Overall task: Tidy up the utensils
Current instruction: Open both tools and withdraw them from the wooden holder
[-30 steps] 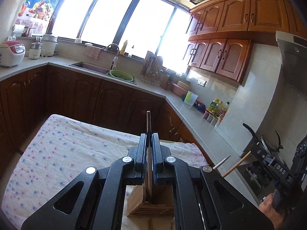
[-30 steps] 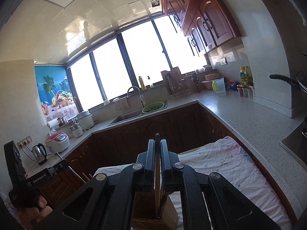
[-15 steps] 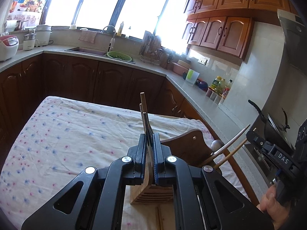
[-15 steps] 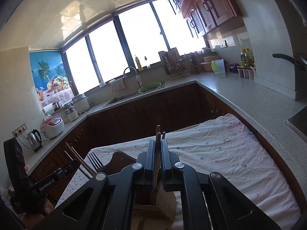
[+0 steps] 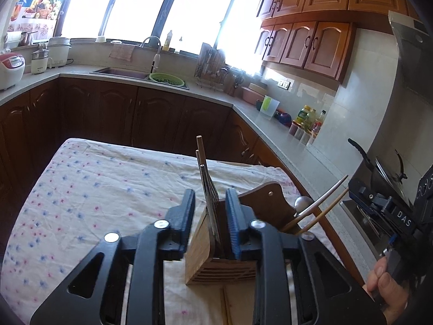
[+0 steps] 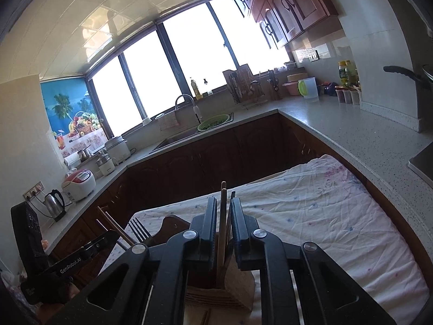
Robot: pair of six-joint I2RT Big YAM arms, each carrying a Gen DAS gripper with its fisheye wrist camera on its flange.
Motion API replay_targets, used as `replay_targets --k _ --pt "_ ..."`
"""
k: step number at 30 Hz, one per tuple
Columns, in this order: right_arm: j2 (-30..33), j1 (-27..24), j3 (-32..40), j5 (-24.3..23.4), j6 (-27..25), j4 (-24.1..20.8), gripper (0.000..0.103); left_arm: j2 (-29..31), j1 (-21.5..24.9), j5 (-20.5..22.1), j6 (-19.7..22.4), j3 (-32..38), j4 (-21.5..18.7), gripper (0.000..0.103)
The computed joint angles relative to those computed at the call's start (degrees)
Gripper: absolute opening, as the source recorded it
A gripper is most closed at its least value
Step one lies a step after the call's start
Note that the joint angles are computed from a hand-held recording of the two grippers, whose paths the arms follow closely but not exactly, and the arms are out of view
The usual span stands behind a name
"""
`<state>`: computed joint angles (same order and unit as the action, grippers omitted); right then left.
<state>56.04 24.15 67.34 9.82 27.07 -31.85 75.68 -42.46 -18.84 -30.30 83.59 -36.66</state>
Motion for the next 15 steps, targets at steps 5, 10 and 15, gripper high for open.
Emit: replay_targets --k 5,10,15 --pt "-3.3 0.8 -1.7 1.3 0.9 2.4 0.062 -2.7 -0.9 -2.2 -0.7 -1.9 0.0 0.052" --pt "-6.6 2.0 -3.3 3.0 1.5 3.9 0.091 -5.3 -1.9 -4.4 -1.7 -4.0 -0.8 0.068" --pt "-9.6 4.0 -5.2 5.0 1.5 3.2 0.096 -7.3 -3.5 -6.3 -3.0 -5.9 -2.4 0.076"
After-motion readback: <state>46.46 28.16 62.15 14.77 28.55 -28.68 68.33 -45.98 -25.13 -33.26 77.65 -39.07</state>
